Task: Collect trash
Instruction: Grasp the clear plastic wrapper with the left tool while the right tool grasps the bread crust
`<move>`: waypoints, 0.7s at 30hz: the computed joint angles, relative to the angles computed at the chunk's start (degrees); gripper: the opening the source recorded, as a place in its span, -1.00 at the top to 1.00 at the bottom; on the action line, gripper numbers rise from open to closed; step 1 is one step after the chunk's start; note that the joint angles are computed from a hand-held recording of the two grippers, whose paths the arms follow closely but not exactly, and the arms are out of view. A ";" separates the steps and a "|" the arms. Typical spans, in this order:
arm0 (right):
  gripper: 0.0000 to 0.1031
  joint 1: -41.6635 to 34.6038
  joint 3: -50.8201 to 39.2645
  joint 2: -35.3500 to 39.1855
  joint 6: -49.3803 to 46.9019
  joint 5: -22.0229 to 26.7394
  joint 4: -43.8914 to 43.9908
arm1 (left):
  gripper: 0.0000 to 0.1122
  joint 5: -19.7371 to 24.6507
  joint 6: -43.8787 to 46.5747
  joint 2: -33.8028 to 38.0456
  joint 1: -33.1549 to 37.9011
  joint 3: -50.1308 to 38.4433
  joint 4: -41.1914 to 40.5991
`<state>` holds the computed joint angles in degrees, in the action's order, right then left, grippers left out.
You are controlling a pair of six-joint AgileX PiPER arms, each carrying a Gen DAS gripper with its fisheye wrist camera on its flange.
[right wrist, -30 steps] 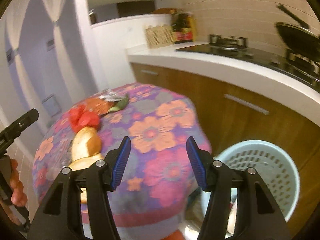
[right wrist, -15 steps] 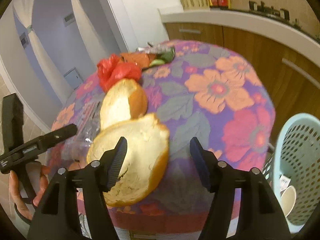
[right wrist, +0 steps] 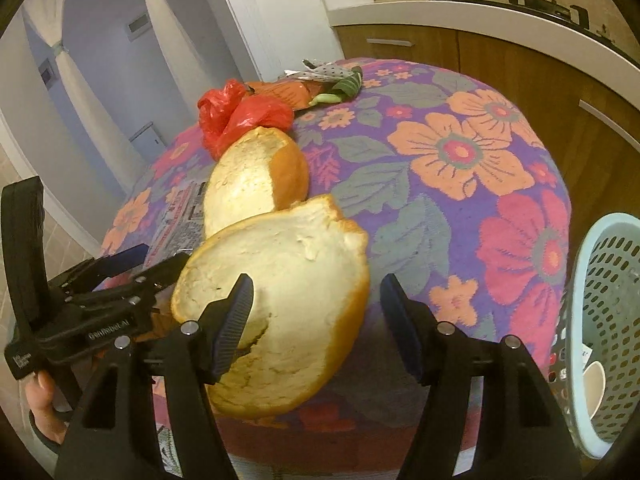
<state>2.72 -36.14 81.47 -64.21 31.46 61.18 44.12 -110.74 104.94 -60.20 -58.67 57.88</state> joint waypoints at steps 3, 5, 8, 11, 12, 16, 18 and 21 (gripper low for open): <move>-0.21 -0.02 0.14 -0.03 0.07 0.18 0.33 | -0.48 -0.50 0.42 0.29 -0.17 -0.24 0.02; -0.19 0.09 0.00 0.00 0.72 0.19 -0.17 | -0.47 0.92 0.55 1.14 -0.69 -0.99 -0.08; 0.12 1.63 0.20 -0.64 2.36 -1.01 -2.43 | -0.24 2.24 0.73 1.92 -1.36 -1.72 0.38; 0.48 3.97 1.25 -1.84 5.59 -5.08 -5.55 | 0.25 4.37 0.62 1.93 -2.46 -2.30 0.37; 0.54 3.96 1.58 -2.00 5.08 -5.43 -5.05 | 0.32 4.15 0.36 1.68 -2.58 -2.05 0.57; 0.77 2.30 2.78 -2.93 0.76 -4.52 -1.01 | 0.55 4.78 -1.84 0.89 -4.05 -0.66 2.04; 0.79 2.35 3.81 -4.49 0.02 -5.65 0.17 | 0.61 4.70 -3.08 0.10 -4.43 0.32 2.55; 0.82 3.19 4.77 -7.06 0.72 -8.27 -0.03 | 0.67 3.85 -5.23 -1.80 -4.84 2.35 4.58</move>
